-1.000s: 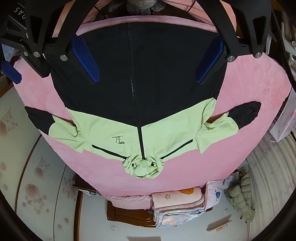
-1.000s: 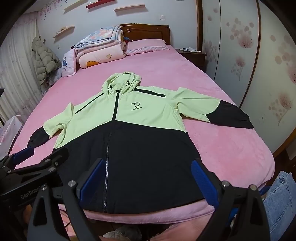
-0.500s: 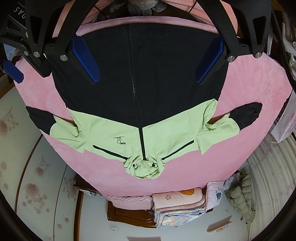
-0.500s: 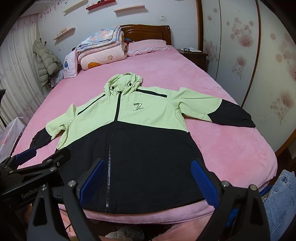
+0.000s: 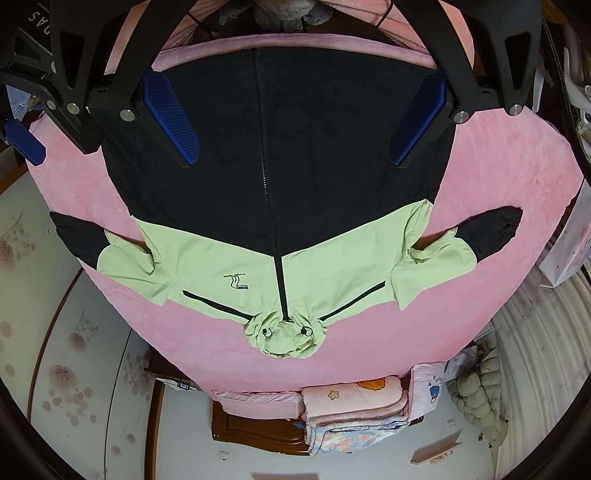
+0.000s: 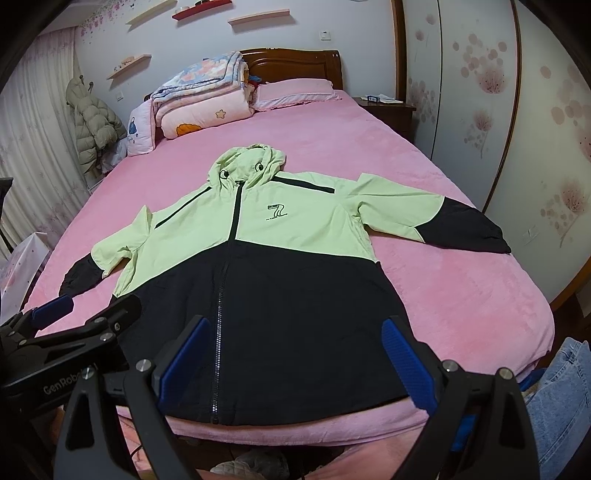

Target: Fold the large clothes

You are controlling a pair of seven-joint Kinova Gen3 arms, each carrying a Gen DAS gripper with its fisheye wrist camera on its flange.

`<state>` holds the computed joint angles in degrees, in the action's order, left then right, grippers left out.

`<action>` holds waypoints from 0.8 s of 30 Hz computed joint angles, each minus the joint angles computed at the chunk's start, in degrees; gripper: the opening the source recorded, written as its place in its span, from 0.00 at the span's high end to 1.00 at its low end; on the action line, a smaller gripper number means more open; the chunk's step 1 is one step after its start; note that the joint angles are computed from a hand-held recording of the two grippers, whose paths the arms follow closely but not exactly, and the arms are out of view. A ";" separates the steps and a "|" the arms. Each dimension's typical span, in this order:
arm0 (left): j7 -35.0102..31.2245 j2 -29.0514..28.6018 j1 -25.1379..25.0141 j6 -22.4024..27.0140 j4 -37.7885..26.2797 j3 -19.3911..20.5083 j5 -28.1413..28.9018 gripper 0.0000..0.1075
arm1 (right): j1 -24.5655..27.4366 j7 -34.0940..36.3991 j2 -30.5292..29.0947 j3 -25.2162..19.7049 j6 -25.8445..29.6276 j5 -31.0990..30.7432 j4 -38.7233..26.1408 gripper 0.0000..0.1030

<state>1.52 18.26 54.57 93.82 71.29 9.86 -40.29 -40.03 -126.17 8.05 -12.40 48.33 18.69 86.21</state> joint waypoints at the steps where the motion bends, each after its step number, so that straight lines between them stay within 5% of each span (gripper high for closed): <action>1: 0.07 0.05 0.01 0.04 -0.06 -0.01 0.04 0.05 | 0.01 -0.03 0.03 0.04 -0.14 0.14 0.07 0.08; 24: 1.21 -1.43 -0.93 -1.86 2.04 0.62 1.49 0.05 | -0.07 -0.88 -0.64 -0.25 -2.55 0.71 1.84 0.08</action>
